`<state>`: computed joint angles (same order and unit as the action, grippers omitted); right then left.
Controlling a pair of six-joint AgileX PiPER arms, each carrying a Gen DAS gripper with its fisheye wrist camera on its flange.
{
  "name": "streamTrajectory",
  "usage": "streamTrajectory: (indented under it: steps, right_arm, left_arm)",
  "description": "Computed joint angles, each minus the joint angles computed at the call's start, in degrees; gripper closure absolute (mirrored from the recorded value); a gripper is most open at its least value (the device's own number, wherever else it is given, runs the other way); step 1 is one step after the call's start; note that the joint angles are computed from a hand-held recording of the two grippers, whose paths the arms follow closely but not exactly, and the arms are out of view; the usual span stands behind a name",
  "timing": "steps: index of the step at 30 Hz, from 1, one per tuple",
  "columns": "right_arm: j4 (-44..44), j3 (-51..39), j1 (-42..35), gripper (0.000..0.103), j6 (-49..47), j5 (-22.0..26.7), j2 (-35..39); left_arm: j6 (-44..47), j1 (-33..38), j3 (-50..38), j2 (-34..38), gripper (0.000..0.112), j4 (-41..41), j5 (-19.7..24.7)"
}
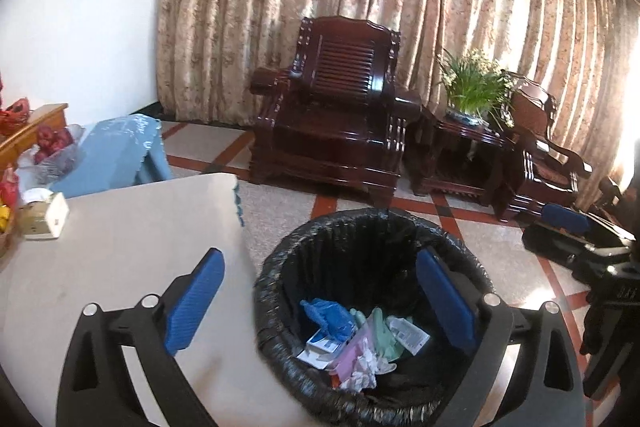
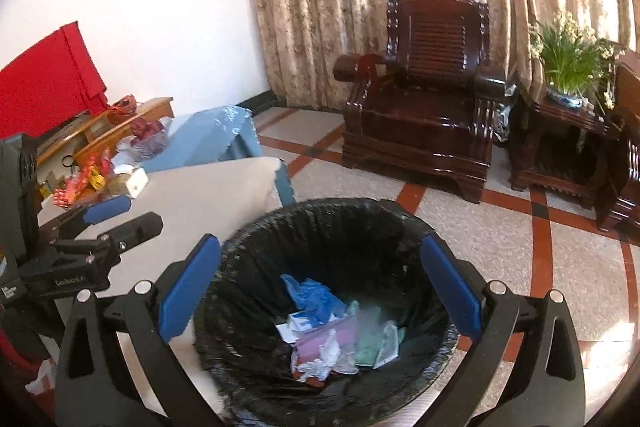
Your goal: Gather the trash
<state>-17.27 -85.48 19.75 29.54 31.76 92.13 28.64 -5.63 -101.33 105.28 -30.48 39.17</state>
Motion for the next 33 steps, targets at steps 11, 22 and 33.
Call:
streamTrajectory:
  steps: [11,22,33]
  right_arm:
    - [-7.01,-5.43,8.38,0.005,5.13,7.00,-1.09]
    - [-12.57,-5.69,14.02,0.005,9.26,8.78,-1.91]
    - [-17.46,-5.28,17.88,0.005,12.92,10.00,-3.40]
  left_arm:
    - [-1.92,4.51,10.34,-11.56,0.017,1.89,-0.72]
    - [-2.68,7.02,15.34,-18.19,0.017,1.96,-0.90]
    - [-0.17,8.61,19.01,-23.26,0.017,0.01,-1.74]
